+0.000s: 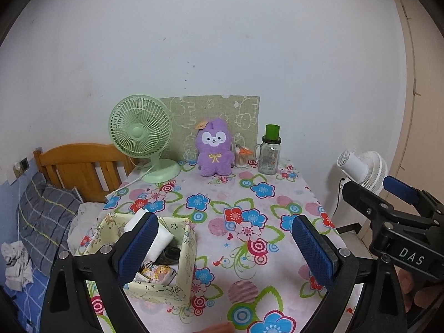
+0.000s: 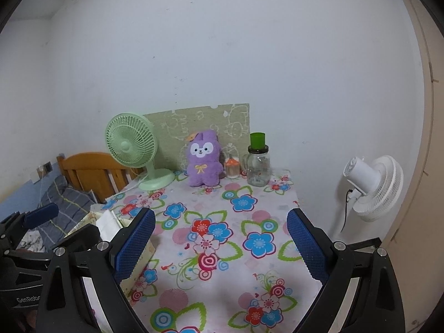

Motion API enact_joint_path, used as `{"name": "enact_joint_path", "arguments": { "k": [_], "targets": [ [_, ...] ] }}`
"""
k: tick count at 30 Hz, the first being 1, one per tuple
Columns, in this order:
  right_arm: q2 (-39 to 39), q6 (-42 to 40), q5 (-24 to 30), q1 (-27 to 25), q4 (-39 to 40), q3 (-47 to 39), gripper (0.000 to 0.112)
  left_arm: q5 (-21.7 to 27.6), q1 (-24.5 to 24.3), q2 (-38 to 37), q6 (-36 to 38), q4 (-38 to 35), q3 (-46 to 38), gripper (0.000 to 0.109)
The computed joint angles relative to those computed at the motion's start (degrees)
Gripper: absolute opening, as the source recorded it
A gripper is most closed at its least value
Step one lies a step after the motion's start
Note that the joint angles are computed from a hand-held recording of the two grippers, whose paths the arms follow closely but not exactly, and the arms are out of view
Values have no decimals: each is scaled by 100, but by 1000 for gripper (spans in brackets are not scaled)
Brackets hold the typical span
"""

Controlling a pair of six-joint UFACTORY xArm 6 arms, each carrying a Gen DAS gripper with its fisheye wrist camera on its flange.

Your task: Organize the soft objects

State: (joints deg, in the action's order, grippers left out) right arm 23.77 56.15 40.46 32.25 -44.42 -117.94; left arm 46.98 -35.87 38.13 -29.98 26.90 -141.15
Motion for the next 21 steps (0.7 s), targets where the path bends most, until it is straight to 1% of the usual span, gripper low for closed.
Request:
{"name": "enact_joint_path", "arguments": {
  "k": [21],
  "targets": [
    [-30,-64,-7,15,0,32,97,-20,2,-3,-85,36,-22,98]
  ]
}}
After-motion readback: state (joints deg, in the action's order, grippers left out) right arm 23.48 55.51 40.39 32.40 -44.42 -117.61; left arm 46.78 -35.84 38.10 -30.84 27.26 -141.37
